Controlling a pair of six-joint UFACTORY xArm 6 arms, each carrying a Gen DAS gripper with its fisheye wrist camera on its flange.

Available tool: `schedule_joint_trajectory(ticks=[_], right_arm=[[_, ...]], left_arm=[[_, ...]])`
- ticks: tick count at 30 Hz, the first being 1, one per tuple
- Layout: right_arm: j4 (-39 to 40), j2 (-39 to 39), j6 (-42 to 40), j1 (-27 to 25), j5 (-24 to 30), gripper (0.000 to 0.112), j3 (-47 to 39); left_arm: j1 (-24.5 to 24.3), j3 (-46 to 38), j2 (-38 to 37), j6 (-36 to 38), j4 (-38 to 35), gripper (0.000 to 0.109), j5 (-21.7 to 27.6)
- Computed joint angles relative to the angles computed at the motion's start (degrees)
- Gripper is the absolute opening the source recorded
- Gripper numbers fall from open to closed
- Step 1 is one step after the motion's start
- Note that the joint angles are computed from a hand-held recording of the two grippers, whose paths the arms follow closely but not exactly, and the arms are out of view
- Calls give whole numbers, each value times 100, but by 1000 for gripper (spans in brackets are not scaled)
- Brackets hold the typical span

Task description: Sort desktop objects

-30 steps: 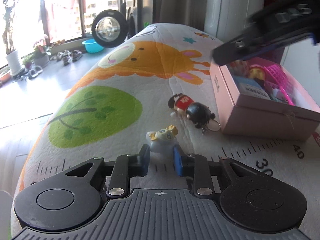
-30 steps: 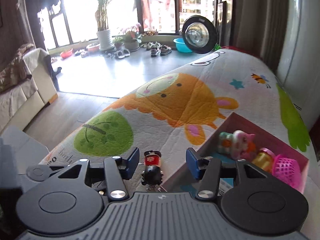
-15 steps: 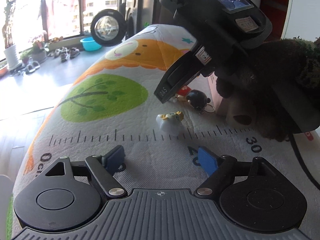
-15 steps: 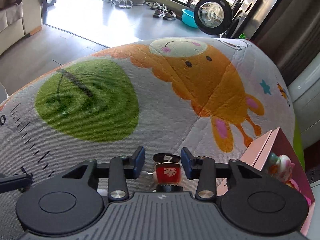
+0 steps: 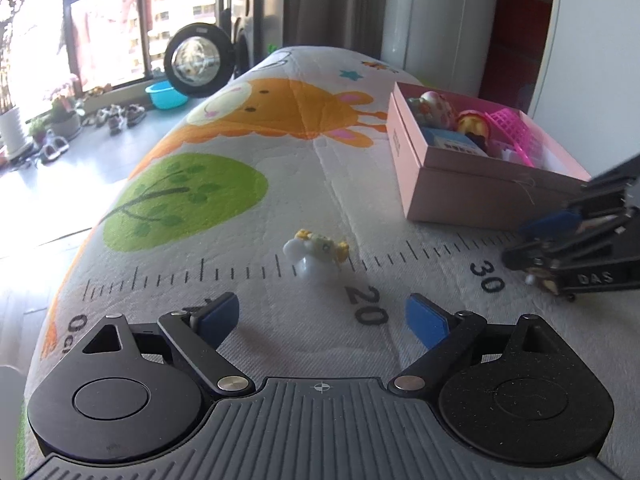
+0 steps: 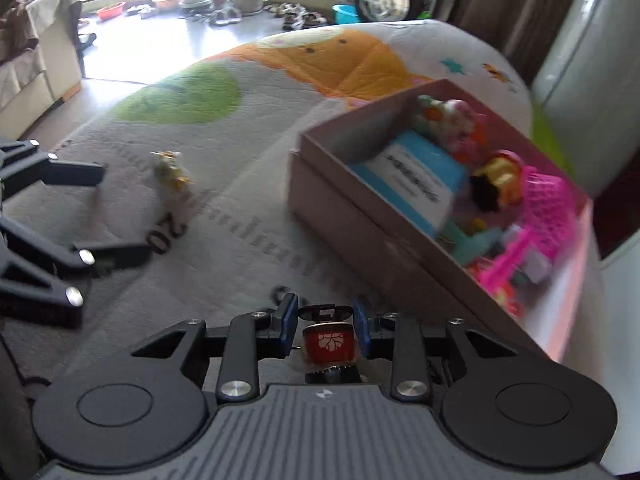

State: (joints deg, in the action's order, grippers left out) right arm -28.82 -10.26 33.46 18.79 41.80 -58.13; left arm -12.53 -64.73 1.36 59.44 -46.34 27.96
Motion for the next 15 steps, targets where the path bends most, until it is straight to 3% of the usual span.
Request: schedule_joint_trajectory(ticks=[2, 5, 6, 12, 15], right_arm=[[-307, -439, 407, -118, -83, 36, 442], [-406, -1034, 930, -332, -349, 66, 1023], [-556, -1203, 1147, -379, -442, 67, 1182], [-1040, -1864, 1965, -780, -1006, 73, 1764], [-1124, -1858, 2169, -1080, -1343, 80, 1838]], left_arm=[[-93, -141, 183, -440, 302, 93, -193], [-219, -317, 438, -1076, 833, 84, -463], [-252, -368, 501, -1217, 964, 81, -517], [-476, -329, 516, -1445, 1371, 45, -803], [-552, -209, 312, -1066, 1070, 46, -474]])
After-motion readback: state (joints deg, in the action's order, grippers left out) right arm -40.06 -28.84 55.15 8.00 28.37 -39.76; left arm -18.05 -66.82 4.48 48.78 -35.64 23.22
